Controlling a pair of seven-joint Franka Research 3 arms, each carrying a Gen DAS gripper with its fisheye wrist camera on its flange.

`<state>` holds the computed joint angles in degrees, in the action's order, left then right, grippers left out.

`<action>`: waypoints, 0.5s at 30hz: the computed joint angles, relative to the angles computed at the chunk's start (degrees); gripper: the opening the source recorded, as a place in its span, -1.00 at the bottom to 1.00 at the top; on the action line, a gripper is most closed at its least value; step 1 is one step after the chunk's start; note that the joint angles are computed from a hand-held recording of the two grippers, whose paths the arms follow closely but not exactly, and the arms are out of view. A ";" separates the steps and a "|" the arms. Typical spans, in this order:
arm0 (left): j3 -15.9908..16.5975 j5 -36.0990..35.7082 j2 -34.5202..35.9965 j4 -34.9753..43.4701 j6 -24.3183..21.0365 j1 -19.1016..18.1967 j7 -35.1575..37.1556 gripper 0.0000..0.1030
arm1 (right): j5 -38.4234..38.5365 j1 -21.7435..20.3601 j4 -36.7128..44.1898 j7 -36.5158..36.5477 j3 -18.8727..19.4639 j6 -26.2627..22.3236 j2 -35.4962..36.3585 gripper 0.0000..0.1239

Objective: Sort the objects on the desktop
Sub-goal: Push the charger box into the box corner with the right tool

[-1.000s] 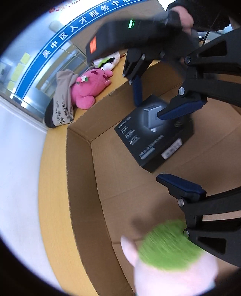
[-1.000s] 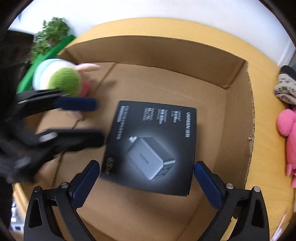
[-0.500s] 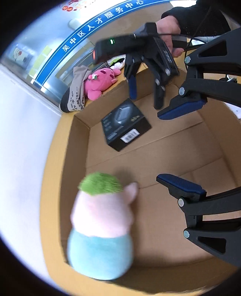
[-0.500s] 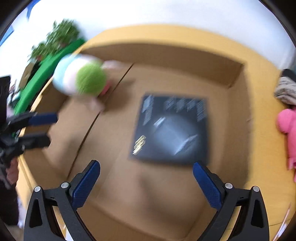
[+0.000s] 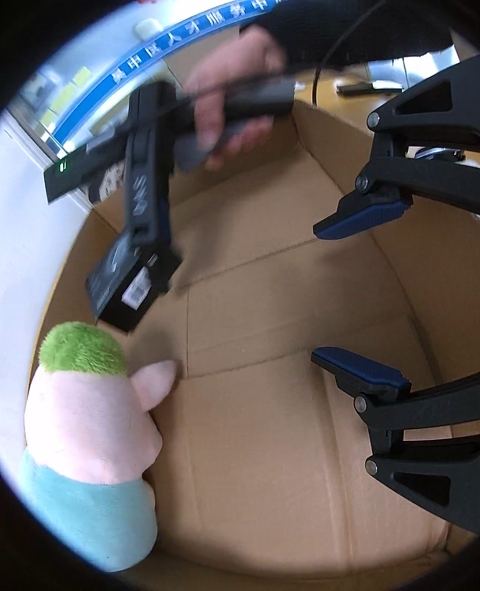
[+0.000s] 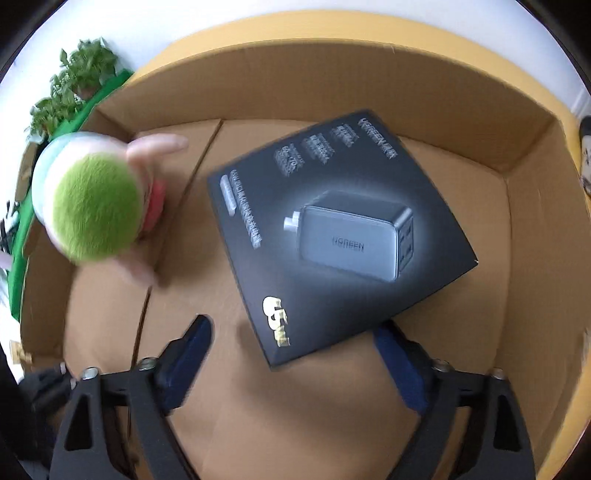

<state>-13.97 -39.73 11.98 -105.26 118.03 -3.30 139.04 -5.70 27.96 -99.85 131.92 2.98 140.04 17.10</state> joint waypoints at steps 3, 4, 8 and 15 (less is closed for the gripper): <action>0.16 0.89 0.07 -0.22 0.54 -0.08 -0.35 0.16 | -6.40 1.86 -3.95 9.20 -2.91 5.92 -2.20 0.53; 0.14 0.54 0.04 -0.31 0.51 0.09 -0.05 0.16 | -7.96 2.08 -4.75 11.89 -3.26 6.44 -2.81 0.53; 0.34 -0.08 0.07 -0.39 0.97 0.52 -0.47 0.16 | -8.43 1.04 -8.23 9.56 -0.46 4.77 -7.91 0.53; 0.47 -1.08 0.05 -0.53 1.47 1.23 -0.41 0.16 | -5.87 -0.25 -11.18 -0.96 3.97 -0.73 -13.40 0.56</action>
